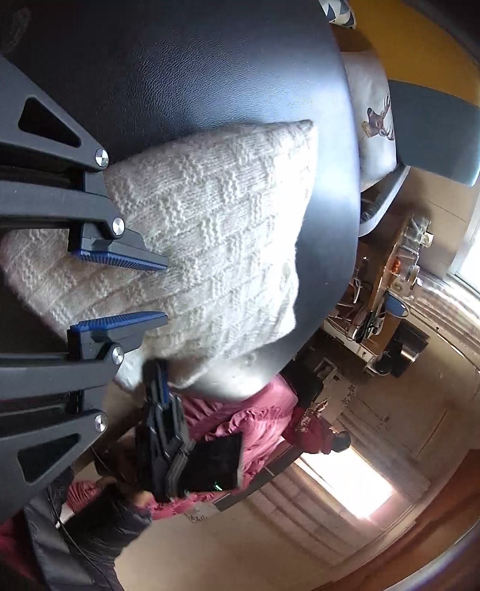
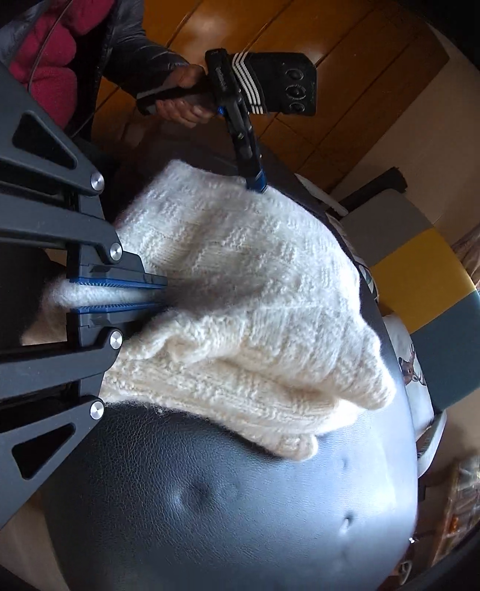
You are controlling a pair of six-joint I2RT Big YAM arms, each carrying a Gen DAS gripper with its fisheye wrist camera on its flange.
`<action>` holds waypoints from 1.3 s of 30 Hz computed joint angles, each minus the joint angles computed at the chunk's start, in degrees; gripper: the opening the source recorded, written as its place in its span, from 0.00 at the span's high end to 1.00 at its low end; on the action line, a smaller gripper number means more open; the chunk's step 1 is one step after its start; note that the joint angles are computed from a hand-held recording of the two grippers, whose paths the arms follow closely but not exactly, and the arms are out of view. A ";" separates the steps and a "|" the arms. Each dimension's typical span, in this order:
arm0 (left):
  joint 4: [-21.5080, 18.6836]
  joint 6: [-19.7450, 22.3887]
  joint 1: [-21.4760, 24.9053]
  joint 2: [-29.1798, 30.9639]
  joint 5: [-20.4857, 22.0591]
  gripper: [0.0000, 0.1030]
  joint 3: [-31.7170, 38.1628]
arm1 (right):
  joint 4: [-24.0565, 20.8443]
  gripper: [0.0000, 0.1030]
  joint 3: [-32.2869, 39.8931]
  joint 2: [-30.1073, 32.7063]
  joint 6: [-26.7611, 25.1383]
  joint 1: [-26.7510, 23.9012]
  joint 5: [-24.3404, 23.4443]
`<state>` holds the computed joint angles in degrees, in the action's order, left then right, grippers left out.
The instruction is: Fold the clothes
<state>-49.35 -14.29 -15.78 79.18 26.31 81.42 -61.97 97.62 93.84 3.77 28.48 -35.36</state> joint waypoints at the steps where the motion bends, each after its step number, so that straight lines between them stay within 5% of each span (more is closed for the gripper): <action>1: 0.55 0.05 -0.27 -0.18 -0.27 0.79 -0.63 | -1.03 0.90 1.12 0.19 0.16 -0.03 0.20; 5: 2.33 -1.16 -1.13 -0.36 -0.43 0.78 -1.94 | -0.07 0.84 4.76 -0.30 0.20 0.49 3.48; 9: 4.50 -3.66 -2.35 0.03 -0.55 0.78 -2.68 | 5.98 0.35 10.62 2.18 4.24 1.74 8.39; 12: 4.76 -4.24 -2.31 -1.00 -0.30 0.78 -3.94 | 6.14 0.33 17.26 7.03 5.72 3.79 12.34; 16: 4.23 -4.06 -3.48 -1.91 -1.14 0.78 -6.24 | -1.61 0.36 21.56 12.41 3.77 4.56 16.00; 20: 5.90 -4.37 -3.35 -4.16 -1.57 0.79 -7.19 | 6.95 0.36 12.05 8.34 6.77 2.90 13.36; 25: 7.37 -4.04 1.98 -3.65 -2.97 0.79 -2.63 | 9.06 0.36 9.84 7.20 5.27 3.24 15.11; 29: 7.99 -4.03 5.85 0.93 0.24 0.78 3.06 | 10.93 0.36 8.43 6.81 5.65 3.93 15.31; 35: 2.54 1.51 5.91 11.66 -0.23 0.78 15.13 | 13.15 0.35 7.13 6.59 6.06 4.09 14.98; 39: -8.02 6.46 4.99 21.84 -2.12 0.78 25.26 | 14.32 0.35 6.49 6.46 6.30 3.95 14.45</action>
